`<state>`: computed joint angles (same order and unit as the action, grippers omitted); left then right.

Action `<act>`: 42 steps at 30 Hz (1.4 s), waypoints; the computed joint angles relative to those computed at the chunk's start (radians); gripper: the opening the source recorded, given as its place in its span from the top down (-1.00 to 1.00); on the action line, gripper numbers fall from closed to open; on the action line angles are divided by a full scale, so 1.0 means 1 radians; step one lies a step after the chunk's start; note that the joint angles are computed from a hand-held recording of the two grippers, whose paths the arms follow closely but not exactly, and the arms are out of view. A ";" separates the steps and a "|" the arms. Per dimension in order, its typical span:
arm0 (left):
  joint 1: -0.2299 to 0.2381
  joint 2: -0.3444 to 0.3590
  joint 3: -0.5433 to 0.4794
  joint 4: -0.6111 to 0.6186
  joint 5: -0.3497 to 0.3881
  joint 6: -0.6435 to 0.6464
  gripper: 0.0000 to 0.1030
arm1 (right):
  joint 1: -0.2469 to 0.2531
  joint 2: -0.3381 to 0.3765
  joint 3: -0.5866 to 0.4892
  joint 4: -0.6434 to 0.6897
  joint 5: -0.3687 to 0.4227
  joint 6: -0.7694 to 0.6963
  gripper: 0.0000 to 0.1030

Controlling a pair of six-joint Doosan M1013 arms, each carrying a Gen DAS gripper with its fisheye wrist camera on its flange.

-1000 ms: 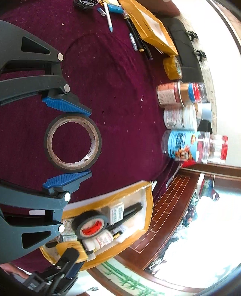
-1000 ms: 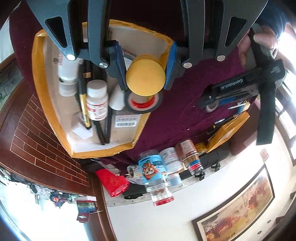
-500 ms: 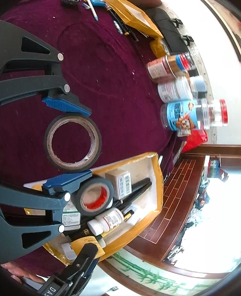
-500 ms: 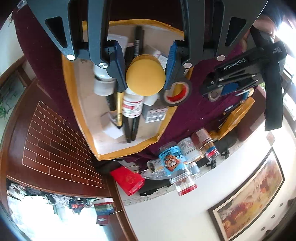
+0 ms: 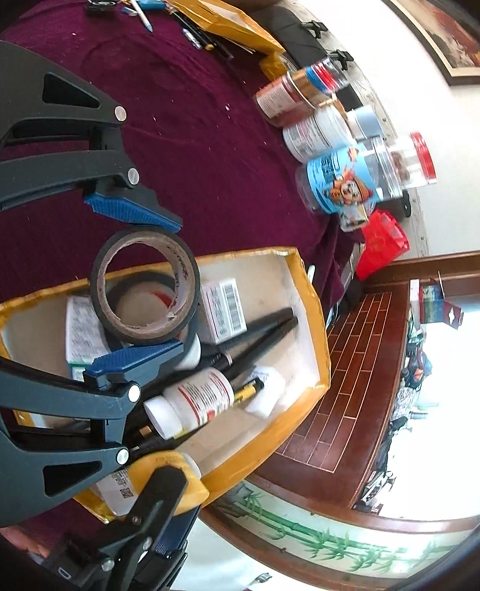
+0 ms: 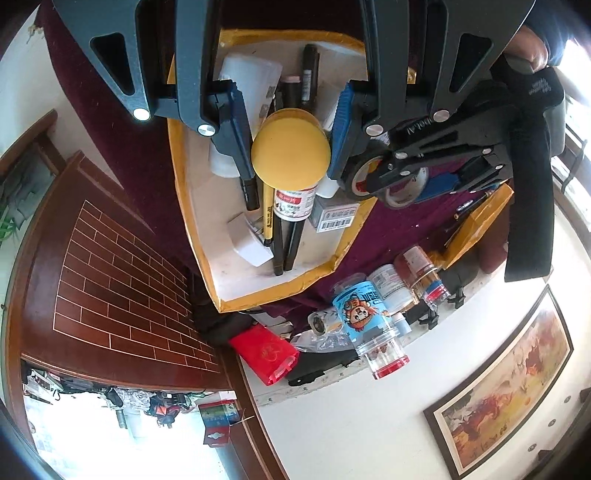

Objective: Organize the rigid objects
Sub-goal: 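Carry the grey tape roll and yellow cylinder over the cardboard tray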

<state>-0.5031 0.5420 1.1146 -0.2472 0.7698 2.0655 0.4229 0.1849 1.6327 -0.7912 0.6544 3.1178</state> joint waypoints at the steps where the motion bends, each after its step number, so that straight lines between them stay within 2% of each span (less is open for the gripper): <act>1: -0.003 0.001 -0.001 0.003 0.000 0.000 -0.11 | -0.004 0.001 0.000 0.007 -0.006 -0.001 0.32; 9: -0.024 0.008 -0.007 -0.009 -0.014 0.021 -0.11 | -0.068 0.022 -0.018 0.139 -0.037 -0.086 0.32; 14: -0.029 0.008 0.005 -0.056 -0.040 0.062 -0.12 | -0.081 0.034 -0.028 0.144 -0.012 -0.077 0.32; 25: -0.014 0.019 0.004 -0.164 -0.050 0.129 -0.12 | -0.085 0.072 -0.074 0.095 0.059 -0.076 0.32; 27: -0.015 0.014 0.018 -0.169 -0.072 0.134 -0.12 | -0.085 0.076 -0.078 0.085 0.066 -0.071 0.32; 39: -0.010 0.023 0.014 -0.169 -0.056 0.073 -0.23 | -0.084 0.046 -0.016 -0.032 -0.036 0.067 0.21; 42: -0.015 0.018 0.025 -0.151 -0.072 0.076 -0.24 | -0.078 0.042 -0.011 -0.070 -0.037 0.101 0.05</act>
<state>-0.5179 0.5596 1.1398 -0.3980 0.6978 2.1411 0.3445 0.2273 1.6221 -0.8616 0.6173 3.2190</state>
